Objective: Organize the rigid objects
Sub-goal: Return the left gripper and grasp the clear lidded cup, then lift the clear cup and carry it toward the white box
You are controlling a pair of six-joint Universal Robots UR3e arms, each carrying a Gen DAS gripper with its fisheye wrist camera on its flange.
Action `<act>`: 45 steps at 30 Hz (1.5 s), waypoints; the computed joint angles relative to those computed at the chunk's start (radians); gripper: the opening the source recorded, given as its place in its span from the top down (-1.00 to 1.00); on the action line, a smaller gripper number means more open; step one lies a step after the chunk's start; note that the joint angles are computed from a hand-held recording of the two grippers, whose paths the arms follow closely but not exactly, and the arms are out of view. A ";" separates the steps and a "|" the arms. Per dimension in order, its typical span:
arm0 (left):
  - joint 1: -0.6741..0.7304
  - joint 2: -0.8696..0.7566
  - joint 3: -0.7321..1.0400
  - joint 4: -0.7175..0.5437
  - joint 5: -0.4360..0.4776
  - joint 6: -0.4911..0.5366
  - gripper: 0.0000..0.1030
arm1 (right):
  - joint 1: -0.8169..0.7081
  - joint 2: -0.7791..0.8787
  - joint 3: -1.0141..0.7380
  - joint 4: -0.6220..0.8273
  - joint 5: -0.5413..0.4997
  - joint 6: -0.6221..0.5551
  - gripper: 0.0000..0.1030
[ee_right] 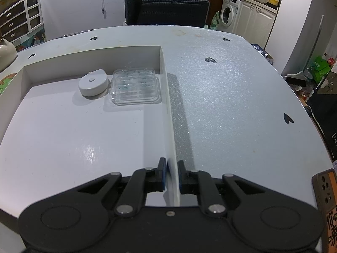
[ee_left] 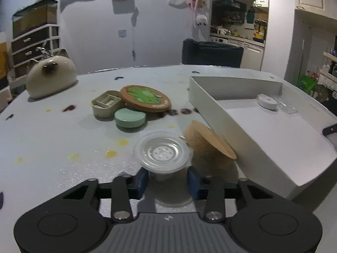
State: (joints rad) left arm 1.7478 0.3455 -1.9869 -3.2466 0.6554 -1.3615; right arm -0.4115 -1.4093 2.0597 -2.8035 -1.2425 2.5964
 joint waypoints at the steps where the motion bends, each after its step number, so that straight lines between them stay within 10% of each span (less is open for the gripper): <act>1: -0.003 0.010 -0.011 0.011 -0.010 -0.022 0.42 | 0.000 -0.001 0.000 0.000 0.000 0.000 0.76; 16: 0.088 -0.046 0.010 -0.145 0.006 0.115 0.43 | 0.001 0.001 0.002 -0.005 -0.002 0.000 0.76; 27: -0.100 -0.018 -0.120 0.244 -0.108 -0.252 0.47 | -0.001 0.001 0.004 -0.008 0.003 -0.005 0.76; 39: -0.058 -0.052 -0.045 0.148 -0.086 -0.162 0.53 | -0.002 0.001 0.007 -0.013 0.004 -0.002 0.76; 45: -0.166 -0.093 -0.063 0.367 -0.082 -0.319 0.53 | -0.002 0.001 0.006 -0.012 0.004 -0.002 0.76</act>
State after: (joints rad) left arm 1.5819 0.2525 -2.0500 -2.8797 0.5733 -1.6806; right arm -0.4133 -1.4082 2.0661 -2.8159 -1.2382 2.5940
